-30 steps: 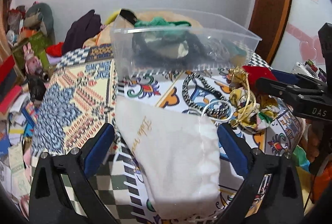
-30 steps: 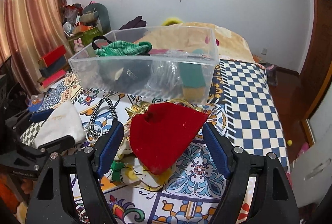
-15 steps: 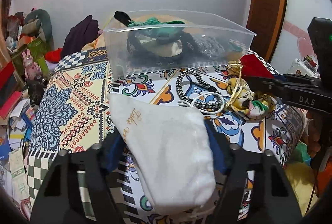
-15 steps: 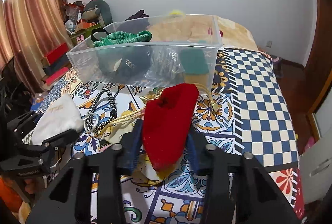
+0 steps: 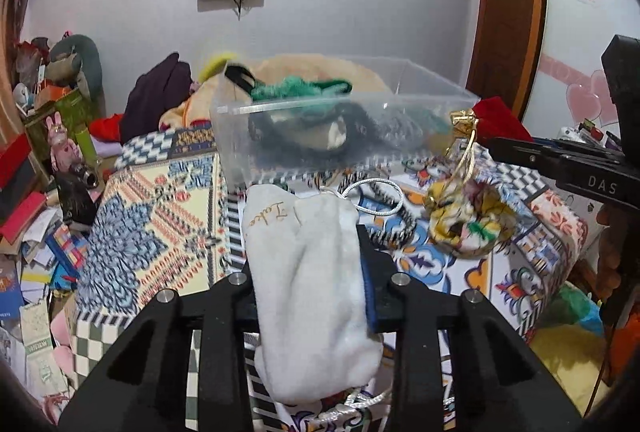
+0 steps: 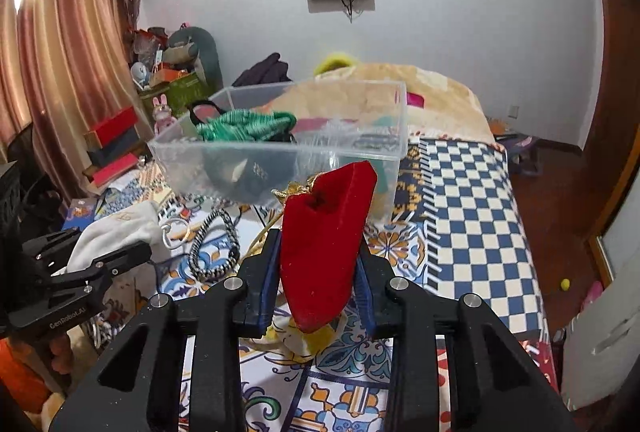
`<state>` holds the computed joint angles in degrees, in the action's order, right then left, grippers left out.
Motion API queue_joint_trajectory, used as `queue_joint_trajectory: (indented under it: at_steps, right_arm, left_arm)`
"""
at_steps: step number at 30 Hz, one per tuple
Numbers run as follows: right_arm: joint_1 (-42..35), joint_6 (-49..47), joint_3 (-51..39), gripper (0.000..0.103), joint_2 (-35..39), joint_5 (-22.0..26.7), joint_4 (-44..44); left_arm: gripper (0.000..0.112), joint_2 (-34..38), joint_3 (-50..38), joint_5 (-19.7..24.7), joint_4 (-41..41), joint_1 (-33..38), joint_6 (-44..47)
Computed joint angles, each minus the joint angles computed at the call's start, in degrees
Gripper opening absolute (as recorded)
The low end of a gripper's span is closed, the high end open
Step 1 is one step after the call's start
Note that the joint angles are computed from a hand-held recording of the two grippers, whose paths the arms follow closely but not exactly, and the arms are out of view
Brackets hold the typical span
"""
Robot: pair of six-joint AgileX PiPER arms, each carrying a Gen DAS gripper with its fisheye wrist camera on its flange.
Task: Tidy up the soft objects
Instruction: 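Carry both items into the clear box and open both tools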
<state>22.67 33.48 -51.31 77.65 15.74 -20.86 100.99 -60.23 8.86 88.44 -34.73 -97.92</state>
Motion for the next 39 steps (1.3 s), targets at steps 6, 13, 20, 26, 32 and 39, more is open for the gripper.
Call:
queue_joint_trajectory:
  at_steps: [6, 13, 20, 26, 32, 39]
  right_arm:
    - [1.27, 4.26, -2.36, 0.03, -1.52, 1.51, -5.78]
    - [1.51, 4.61, -6.58, 0.03, -1.37, 2.09, -8.89]
    - [0.87, 4.55, -11.3, 0.03, 1.28, 0.38, -10.04]
    - [0.64, 4.92, -16.55, 0.03, 5.41, 0.46, -10.88]
    - [0.08, 2.37, -19.89, 0.03, 8.99, 0.89, -8.28]
    - [-2.41, -11.39, -23.47, 0.03, 14.14, 2.39, 5.92]
  left_arm:
    - [0.032, -1.86, -2.54, 0.37, -5.49, 0.55, 6.76]
    - [0.032, -0.64, -10.88, -0.19, -28.02, 2.46, 30.93]
    - [0.032, 1.88, -19.46, 1.3, -48.27, 3.25, 52.83]
    - [0.032, 7.14, -30.54, 4.76, -65.94, 4.52, 70.96]
    - [0.033, 14.13, -42.12, 10.22, -69.46, 4.93, 74.25]
    - [0.033, 24.25, -55.89, 17.88, -71.01, 5.44, 74.64]
